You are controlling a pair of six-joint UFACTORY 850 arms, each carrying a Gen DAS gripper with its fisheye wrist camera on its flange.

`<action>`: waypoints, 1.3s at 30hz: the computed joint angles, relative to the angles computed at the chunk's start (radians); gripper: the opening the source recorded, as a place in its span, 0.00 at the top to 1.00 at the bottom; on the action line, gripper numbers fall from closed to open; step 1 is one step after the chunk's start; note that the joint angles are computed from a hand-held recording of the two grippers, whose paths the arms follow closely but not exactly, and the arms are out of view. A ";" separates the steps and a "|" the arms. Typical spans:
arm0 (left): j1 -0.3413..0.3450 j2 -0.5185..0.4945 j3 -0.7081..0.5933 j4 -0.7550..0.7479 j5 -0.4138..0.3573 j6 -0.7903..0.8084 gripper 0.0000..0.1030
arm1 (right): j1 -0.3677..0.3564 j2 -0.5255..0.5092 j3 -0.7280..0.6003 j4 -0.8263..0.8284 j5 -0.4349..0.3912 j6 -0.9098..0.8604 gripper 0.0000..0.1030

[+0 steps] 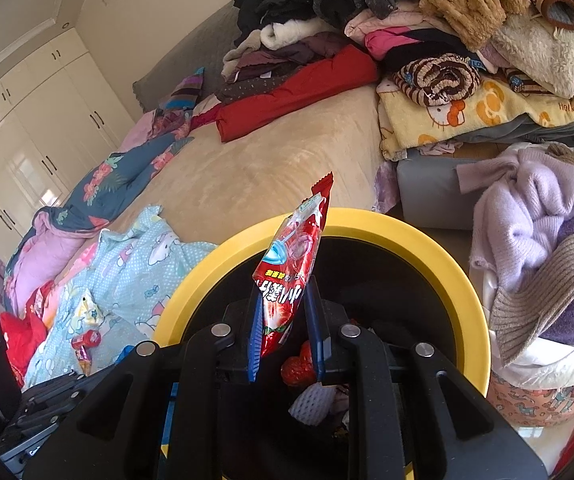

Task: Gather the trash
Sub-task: 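Open the left tool over the bin while the right tool drops the red chip bag in, then move both tools back over the green snack packet and purple wrapper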

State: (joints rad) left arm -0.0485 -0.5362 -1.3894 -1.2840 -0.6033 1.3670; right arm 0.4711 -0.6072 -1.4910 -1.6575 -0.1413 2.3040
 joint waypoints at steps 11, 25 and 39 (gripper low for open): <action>-0.006 -0.062 -0.072 0.018 0.008 -0.040 0.92 | -0.007 -0.012 -0.010 0.056 0.018 -0.058 0.74; 0.045 0.033 0.041 -0.211 0.100 0.211 0.11 | 0.032 -0.022 -0.035 -0.183 -0.059 0.058 0.40; 0.136 0.115 0.121 -0.427 0.202 0.439 0.11 | 0.102 -0.062 -0.131 -0.138 -0.065 -0.060 0.34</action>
State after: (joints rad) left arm 0.0871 -0.4212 -1.2683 -1.7111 -0.4012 1.8056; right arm 0.5735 -0.6693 -1.6222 -1.7951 -0.2065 2.2442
